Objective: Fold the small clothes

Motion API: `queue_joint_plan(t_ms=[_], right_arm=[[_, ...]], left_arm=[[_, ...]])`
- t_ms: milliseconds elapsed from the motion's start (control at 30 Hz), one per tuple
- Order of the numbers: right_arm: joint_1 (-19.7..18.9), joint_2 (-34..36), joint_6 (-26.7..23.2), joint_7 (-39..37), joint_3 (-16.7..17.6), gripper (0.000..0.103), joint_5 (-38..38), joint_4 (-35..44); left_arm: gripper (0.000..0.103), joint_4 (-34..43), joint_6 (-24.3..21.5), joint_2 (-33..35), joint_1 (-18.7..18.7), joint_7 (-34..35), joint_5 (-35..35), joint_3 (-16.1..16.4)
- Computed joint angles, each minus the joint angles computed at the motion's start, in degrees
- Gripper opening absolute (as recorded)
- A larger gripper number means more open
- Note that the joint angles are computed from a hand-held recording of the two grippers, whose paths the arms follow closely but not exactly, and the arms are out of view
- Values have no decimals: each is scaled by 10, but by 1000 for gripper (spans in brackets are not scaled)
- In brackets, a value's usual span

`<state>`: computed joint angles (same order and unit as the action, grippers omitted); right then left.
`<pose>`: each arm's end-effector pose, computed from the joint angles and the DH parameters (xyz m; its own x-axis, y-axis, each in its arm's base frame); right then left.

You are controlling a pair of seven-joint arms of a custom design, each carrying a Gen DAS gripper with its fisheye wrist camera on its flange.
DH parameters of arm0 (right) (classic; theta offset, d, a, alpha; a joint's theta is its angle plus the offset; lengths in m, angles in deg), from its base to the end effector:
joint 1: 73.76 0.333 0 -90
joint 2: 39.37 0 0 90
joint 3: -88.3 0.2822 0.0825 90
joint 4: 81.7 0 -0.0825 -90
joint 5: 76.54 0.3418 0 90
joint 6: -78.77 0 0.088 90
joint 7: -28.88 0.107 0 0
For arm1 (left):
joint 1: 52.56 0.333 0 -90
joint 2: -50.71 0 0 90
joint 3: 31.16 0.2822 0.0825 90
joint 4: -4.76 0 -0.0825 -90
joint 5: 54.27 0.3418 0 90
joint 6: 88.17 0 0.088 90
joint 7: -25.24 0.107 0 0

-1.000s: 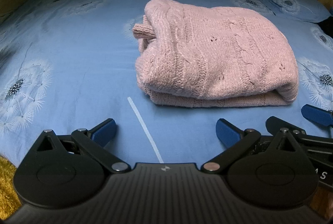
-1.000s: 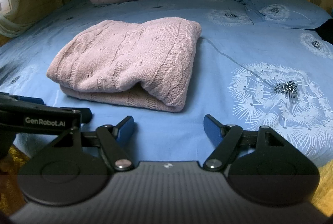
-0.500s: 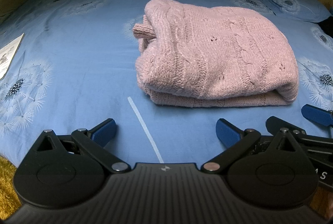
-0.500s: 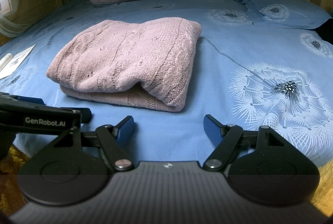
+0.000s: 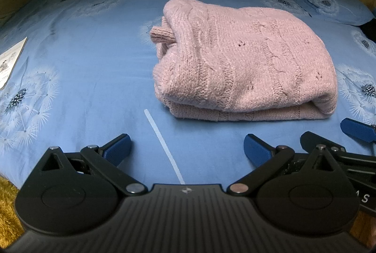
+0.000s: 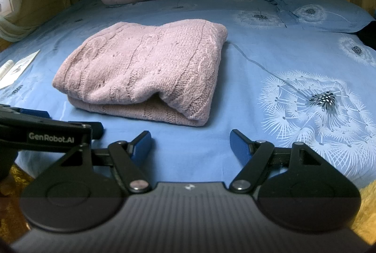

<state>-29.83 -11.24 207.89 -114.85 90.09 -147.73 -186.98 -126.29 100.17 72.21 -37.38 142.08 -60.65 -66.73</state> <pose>0.4407 0.4128 0.2680 -0.4607 -0.8818 -0.1006 -0.5215 0.3606 -0.7733 0.5208 -0.1695 0.2983 -0.5531 -0.8326 -0.0295 -0.6206 0.4354 -0.6521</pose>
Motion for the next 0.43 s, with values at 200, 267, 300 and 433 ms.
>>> queue_joint_plan(t_ms=[200,267,300,433], right_arm=[[0,-1,-1,-2,1,75,4,0],[0,-1,-1,-2,1,75,4,0],[1,-1,-1,-3,1,75,4,0],[0,-1,-2,-8,1,75,9,1]], left_arm=[[103,1,-1,0,1,0,1,0],[103,0,0,0,0,0,1,0],[103,1,-1,1,2,0,1,-1],[103,0,1,0,0,-1,2,1]])
